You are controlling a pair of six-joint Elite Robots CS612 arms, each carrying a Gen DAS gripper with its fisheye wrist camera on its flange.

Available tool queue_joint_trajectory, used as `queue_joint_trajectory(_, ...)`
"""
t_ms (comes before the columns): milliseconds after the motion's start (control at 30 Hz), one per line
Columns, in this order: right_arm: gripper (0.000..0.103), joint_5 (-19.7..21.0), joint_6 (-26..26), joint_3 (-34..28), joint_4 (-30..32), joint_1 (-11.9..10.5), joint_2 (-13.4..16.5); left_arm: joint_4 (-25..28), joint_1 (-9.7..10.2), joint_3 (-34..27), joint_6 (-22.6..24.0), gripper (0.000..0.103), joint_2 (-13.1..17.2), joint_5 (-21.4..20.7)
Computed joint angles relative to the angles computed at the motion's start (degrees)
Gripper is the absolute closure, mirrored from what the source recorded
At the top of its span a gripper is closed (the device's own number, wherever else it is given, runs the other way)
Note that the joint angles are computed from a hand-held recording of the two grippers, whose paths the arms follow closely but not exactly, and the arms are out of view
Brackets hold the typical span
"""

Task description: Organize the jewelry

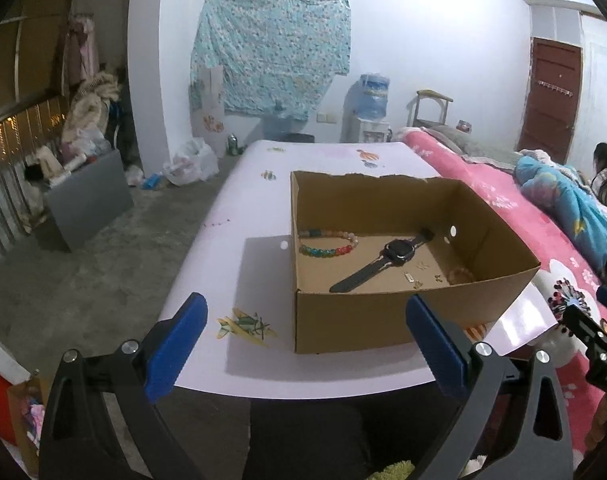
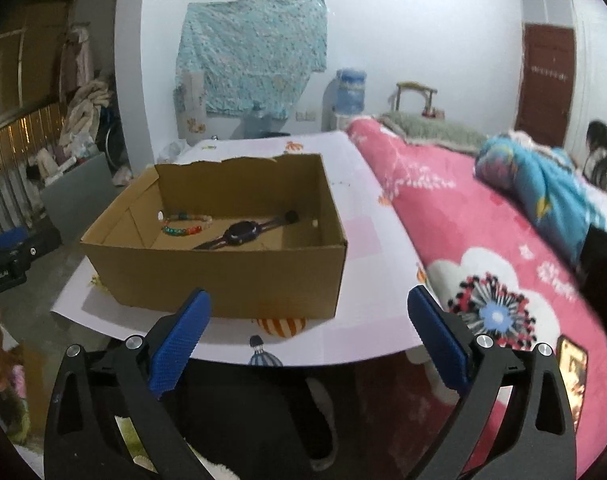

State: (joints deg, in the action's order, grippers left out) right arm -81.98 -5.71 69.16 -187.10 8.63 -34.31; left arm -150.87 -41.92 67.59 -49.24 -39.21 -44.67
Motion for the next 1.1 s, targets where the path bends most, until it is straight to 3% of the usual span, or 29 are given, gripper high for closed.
queue_joint_trajectory(200, 0.008, -0.18, -0.28, -1.46, 1.86, 0.82, 0.77, 7.05, -0.41, -2.51, -1.06, 0.005, 0.81, 1.68)
queue_joint_trajectory(400, 0.008, -1.61, -0.45, -3.76, 9.66, 1.40, 1.47, 10.57, 0.08, -4.86, -3.04, 0.005, 2.13, -3.00)
queue_joint_trajectory(633, 0.008, -1.51, -0.34, -4.99, 13.59, 1.43, 1.90, 13.41, 0.84, -7.68, -5.16, 0.005, 3.74, -7.69)
queue_joint_trajectory(1100, 0.008, 0.26, 0.74, -6.81, 16.34, 0.98, 2.66, 16.18, 1.10, -10.69, -5.79, 0.005, 5.12, -9.20)
